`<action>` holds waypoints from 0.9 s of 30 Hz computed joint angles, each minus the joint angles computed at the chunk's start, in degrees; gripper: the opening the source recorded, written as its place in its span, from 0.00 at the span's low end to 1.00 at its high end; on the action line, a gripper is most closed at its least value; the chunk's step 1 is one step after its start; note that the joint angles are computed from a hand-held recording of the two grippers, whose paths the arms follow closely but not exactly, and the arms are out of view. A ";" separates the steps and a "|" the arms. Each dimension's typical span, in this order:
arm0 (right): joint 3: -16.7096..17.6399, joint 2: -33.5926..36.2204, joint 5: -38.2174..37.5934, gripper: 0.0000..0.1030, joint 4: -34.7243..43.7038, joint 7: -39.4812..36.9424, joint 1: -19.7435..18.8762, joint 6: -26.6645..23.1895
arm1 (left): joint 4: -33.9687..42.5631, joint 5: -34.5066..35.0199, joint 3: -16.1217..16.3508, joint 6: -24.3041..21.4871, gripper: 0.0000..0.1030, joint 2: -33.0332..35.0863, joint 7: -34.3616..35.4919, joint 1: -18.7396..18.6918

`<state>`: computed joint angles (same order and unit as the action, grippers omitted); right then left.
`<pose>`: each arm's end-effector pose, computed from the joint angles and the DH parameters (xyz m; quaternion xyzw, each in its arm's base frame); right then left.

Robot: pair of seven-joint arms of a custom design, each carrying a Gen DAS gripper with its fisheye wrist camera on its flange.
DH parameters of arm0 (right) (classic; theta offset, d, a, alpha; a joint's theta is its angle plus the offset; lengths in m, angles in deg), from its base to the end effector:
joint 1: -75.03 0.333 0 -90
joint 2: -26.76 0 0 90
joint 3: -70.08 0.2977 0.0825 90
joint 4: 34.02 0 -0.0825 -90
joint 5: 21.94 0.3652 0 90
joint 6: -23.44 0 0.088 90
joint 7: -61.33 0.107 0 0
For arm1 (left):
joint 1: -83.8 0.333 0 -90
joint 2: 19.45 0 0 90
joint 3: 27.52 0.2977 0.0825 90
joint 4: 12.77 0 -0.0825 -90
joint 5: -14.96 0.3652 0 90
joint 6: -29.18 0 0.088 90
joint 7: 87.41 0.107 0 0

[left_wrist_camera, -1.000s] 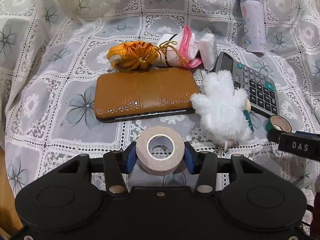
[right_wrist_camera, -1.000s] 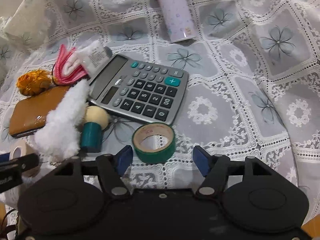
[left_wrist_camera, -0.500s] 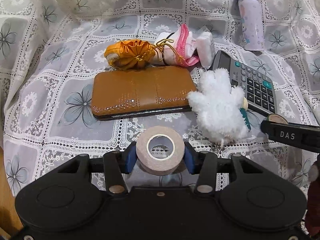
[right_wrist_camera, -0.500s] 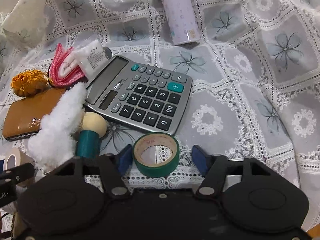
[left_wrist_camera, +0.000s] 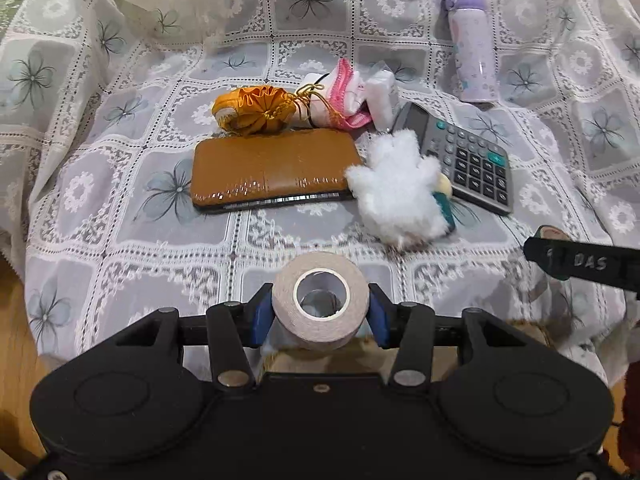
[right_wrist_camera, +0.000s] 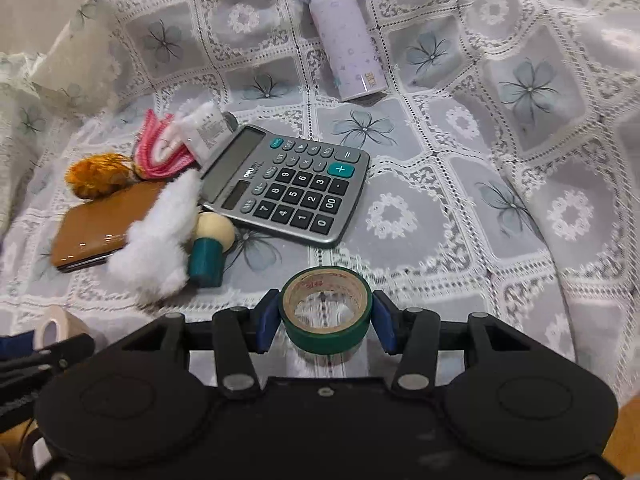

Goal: Organize soft objects
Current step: 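Close the right gripper on the green tape roll, then carry the beige roll into the basket with the left gripper while the right carries the green roll there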

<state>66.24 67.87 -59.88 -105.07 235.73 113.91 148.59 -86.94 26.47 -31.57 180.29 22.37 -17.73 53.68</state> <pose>0.6112 0.4176 0.3662 -0.4790 0.8162 -0.2680 0.1806 0.6328 -0.4167 0.3777 -0.5441 0.7811 -0.2713 0.1426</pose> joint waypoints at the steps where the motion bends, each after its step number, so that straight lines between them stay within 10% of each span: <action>1: -0.12 -1.66 -0.56 0.46 -2.26 1.31 0.52 0.79 | -1.94 0.32 0.24 0.73 0.46 -1.24 -0.44 -0.25; 27: 8.01 -17.17 -15.57 0.47 -21.53 20.08 7.78 -3.04 | -35.05 9.93 0.04 14.22 0.46 -22.03 -13.51 -2.55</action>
<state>74.25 50.70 -75.45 -126.59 255.81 121.68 145.55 -121.98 36.40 -31.53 194.51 0.34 -31.23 51.14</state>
